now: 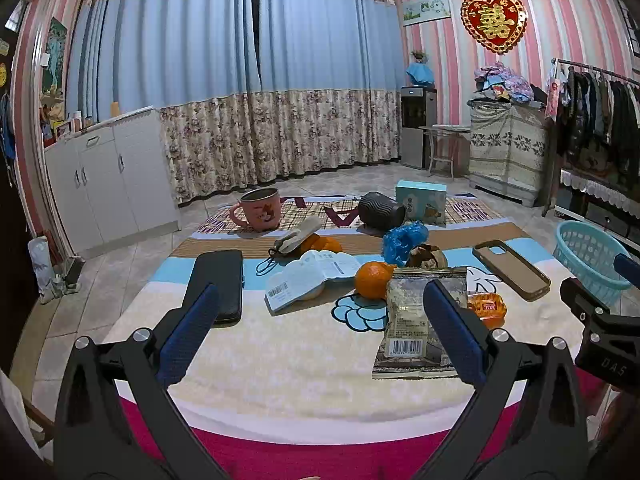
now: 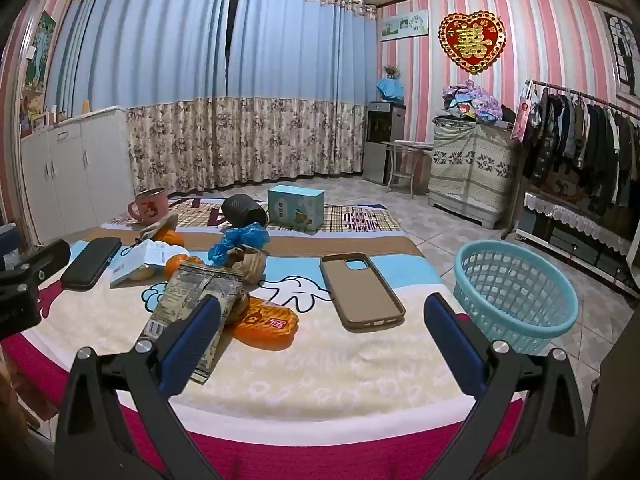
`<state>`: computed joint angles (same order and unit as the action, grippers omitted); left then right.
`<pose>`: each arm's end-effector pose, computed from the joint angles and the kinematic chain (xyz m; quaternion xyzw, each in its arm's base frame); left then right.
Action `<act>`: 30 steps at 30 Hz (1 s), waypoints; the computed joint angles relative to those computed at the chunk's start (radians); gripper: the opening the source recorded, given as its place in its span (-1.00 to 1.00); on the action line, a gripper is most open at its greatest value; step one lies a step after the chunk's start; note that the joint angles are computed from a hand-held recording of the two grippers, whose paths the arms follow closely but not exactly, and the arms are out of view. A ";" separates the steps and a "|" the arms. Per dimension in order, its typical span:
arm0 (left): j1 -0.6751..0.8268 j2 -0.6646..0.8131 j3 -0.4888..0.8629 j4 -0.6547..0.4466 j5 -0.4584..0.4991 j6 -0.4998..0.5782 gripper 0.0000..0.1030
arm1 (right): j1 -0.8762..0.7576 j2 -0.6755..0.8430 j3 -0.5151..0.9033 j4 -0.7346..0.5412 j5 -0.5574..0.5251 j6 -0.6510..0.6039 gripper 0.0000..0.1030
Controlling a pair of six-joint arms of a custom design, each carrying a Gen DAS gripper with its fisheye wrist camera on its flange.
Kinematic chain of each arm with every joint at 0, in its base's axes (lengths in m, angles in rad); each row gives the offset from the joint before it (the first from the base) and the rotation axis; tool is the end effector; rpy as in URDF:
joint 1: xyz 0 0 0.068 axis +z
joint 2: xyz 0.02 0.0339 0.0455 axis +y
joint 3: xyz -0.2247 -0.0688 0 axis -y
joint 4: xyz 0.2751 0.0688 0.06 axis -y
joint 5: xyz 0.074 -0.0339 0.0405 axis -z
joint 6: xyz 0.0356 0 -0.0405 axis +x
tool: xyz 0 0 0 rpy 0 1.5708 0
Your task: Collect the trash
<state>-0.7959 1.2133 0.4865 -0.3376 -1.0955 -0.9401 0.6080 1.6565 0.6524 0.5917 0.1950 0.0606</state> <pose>0.1840 -0.1426 0.1071 -0.1897 0.8149 0.1627 0.5229 0.2808 0.1870 0.0938 -0.1738 0.8163 0.1018 0.5413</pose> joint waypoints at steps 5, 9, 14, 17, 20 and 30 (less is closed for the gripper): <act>0.003 0.009 0.003 0.005 0.004 0.001 0.90 | -0.002 0.002 0.002 -0.001 -0.001 -0.002 0.92; 0.005 0.011 0.003 0.008 0.006 0.002 0.91 | -0.002 0.005 0.003 -0.002 0.000 -0.005 0.92; 0.005 0.011 0.004 0.009 0.006 0.004 0.91 | -0.003 0.010 0.006 -0.001 0.000 -0.006 0.93; 0.006 0.008 0.001 0.011 0.007 0.006 0.91 | -0.003 0.010 0.003 0.003 0.001 -0.006 0.92; 0.006 0.008 0.002 0.010 0.007 0.006 0.91 | -0.003 0.011 0.003 0.002 0.000 -0.007 0.92; 0.004 0.011 0.005 0.006 0.009 0.003 0.91 | -0.008 0.017 0.004 0.003 -0.006 -0.008 0.92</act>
